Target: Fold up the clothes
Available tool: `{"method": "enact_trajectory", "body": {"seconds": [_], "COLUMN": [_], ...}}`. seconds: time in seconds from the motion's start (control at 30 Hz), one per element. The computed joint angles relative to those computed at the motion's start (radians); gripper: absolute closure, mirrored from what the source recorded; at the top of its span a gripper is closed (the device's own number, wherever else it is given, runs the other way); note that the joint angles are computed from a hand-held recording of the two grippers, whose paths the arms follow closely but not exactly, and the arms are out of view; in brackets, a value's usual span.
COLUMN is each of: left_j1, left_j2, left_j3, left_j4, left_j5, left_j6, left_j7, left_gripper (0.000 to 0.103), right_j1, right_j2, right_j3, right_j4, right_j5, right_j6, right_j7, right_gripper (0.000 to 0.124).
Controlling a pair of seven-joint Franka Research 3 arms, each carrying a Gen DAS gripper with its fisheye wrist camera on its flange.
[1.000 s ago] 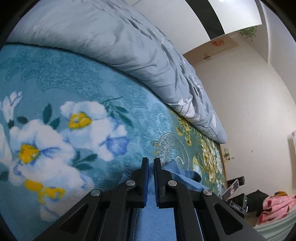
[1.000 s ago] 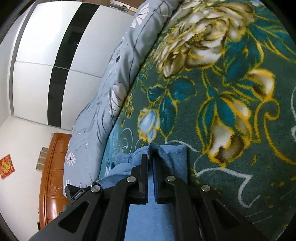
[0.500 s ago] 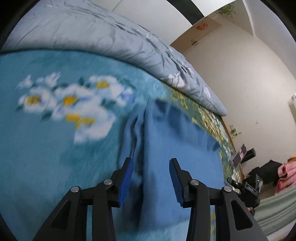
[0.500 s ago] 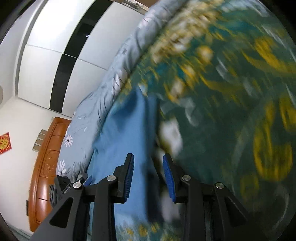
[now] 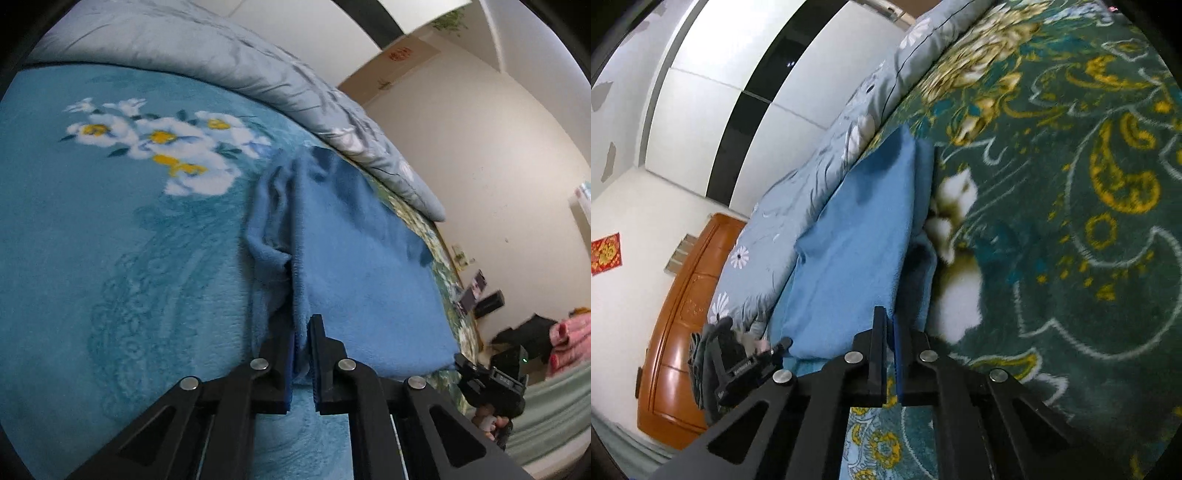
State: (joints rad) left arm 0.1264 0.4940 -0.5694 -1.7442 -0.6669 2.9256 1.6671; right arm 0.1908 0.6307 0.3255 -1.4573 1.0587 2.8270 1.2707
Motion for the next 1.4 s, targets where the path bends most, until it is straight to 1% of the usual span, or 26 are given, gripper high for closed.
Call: {"method": "enact_trajectory", "body": {"seconds": [0.07, 0.13, 0.2, 0.23, 0.3, 0.33, 0.37, 0.4, 0.43, 0.47, 0.5, 0.53, 0.6, 0.67, 0.73, 0.83, 0.9, 0.97, 1.1, 1.13, 1.17, 1.2, 1.23, 1.27, 1.37, 1.4], "left_j1": [-0.008, 0.022, 0.045, 0.046, 0.052, 0.056, 0.058, 0.059, 0.066, 0.096, 0.131, 0.136, 0.102, 0.044, 0.005, -0.042, -0.064, -0.048, -0.018, -0.018, -0.018, -0.015, -0.004, 0.027, 0.116, 0.132], "left_j2": [-0.007, -0.002, -0.009, -0.021, -0.049, -0.064, -0.08, -0.095, -0.106, -0.102, -0.096, -0.091, -0.087, -0.083, -0.071, -0.045, -0.025, 0.003, 0.055, 0.06, 0.065, 0.07, 0.075, 0.085, 0.119, 0.12], "left_j3": [0.012, -0.025, -0.05, -0.05, -0.052, -0.054, -0.054, -0.053, -0.06, -0.094, -0.135, -0.142, -0.106, -0.049, -0.012, 0.029, 0.046, 0.02, -0.033, -0.036, -0.04, -0.044, -0.058, -0.096, -0.211, -0.231], "left_j4": [-0.012, -0.022, -0.034, -0.044, -0.073, -0.09, -0.107, -0.123, -0.135, -0.138, -0.139, -0.132, -0.117, -0.097, -0.071, -0.029, -0.002, 0.024, 0.066, 0.068, 0.07, 0.069, 0.064, 0.059, 0.042, 0.033], "left_j5": [0.006, -0.032, -0.06, -0.064, -0.09, -0.108, -0.128, -0.148, -0.179, -0.244, -0.328, -0.362, -0.362, -0.326, -0.32, -0.289, -0.253, -0.265, -0.282, -0.276, -0.268, -0.26, -0.26, -0.276, -0.317, -0.315], "left_j6": [0.006, 0.025, 0.033, 0.037, 0.049, 0.055, 0.06, 0.065, 0.068, 0.067, 0.062, 0.053, 0.034, 0.024, 0.012, 0.005, 0.008, 0.021, 0.057, 0.068, 0.08, 0.091, 0.103, 0.119, 0.17, 0.18], "left_j7": [-0.021, 0.0, 0.015, 0.014, 0.005, 0.0, -0.006, -0.01, -0.004, 0.039, 0.102, 0.127, 0.121, 0.081, 0.07, 0.053, 0.036, 0.052, 0.076, 0.065, 0.052, 0.037, 0.026, 0.039, 0.077, 0.078], "left_gripper": [0.095, 0.095, 0.094, 0.094, 0.091, 0.081, 0.061, 0.053, 0.049, 0.049, 0.049, 0.049, 0.048, 0.046, 0.044, 0.043, 0.042, 0.042, 0.045, 0.05, 0.058, 0.063, 0.074, 0.083, 0.087, 0.087], "right_j1": [0.03, 0.041, 0.018, 0.003, -0.004, -0.005, -0.001, -0.001, -0.004, -0.017, -0.029, -0.033, -0.014, 0.002, 0.017, 0.023, 0.023, 0.023, 0.001, -0.003, -0.006, -0.008, -0.011, -0.02, -0.044, -0.049], "right_j2": [0.002, 0.004, 0.003, -0.003, -0.025, -0.037, -0.053, -0.07, -0.085, -0.092, -0.095, -0.092, -0.084, -0.068, -0.05, -0.021, -0.006, 0.01, 0.051, 0.061, 0.067, 0.072, 0.074, 0.079, 0.085, 0.079], "right_j3": [-0.043, -0.063, -0.034, -0.015, -0.008, -0.008, -0.014, -0.014, -0.01, 0.008, 0.023, 0.029, 0.01, 0.001, -0.003, 0.008, 0.018, 0.03, 0.089, 0.1, 0.107, 0.114, 0.12, 0.135, 0.173, 0.18], "right_j4": [0.002, -0.002, -0.012, -0.022, -0.049, -0.064, -0.084, -0.11, -0.134, -0.149, -0.158, -0.157, -0.147, -0.126, -0.103, -0.07, -0.052, -0.034, 0.015, 0.027, 0.034, 0.039, 0.04, 0.042, 0.048, 0.046], "right_j5": [-0.06, -0.108, -0.087, -0.063, -0.045, -0.038, -0.037, -0.025, -0.008, 0.03, 0.071, 0.097, 0.095, 0.092, 0.091, 0.11, 0.123, 0.134, 0.192, 0.205, 0.215, 0.224, 0.235, 0.259, 0.352, 0.389], "right_j6": [-0.022, -0.036, -0.024, -0.012, 0.007, 0.017, 0.028, 0.047, 0.064, 0.074, 0.077, 0.071, 0.05, 0.038, 0.049, 0.08, 0.108, 0.138, 0.2, 0.209, 0.219, 0.228, 0.235, 0.243, 0.261, 0.263], "right_j7": [0.08, 0.126, 0.107, 0.086, 0.074, 0.07, 0.075, 0.075, 0.07, 0.051, 0.034, 0.024, 0.048, 0.065, 0.079, 0.094, 0.098, 0.094, 0.012, -0.004, -0.018, -0.03, -0.036, -0.054, -0.138, -0.182], "right_gripper": [0.121, 0.121, 0.12, 0.118, 0.118, 0.118, 0.118, 0.118, 0.115, 0.107, 0.102, 0.094, 0.093, 0.089, 0.086, 0.086, 0.086, 0.086, 0.086, 0.089, 0.095, 0.099, 0.105, 0.111, 0.115, 0.116]}}
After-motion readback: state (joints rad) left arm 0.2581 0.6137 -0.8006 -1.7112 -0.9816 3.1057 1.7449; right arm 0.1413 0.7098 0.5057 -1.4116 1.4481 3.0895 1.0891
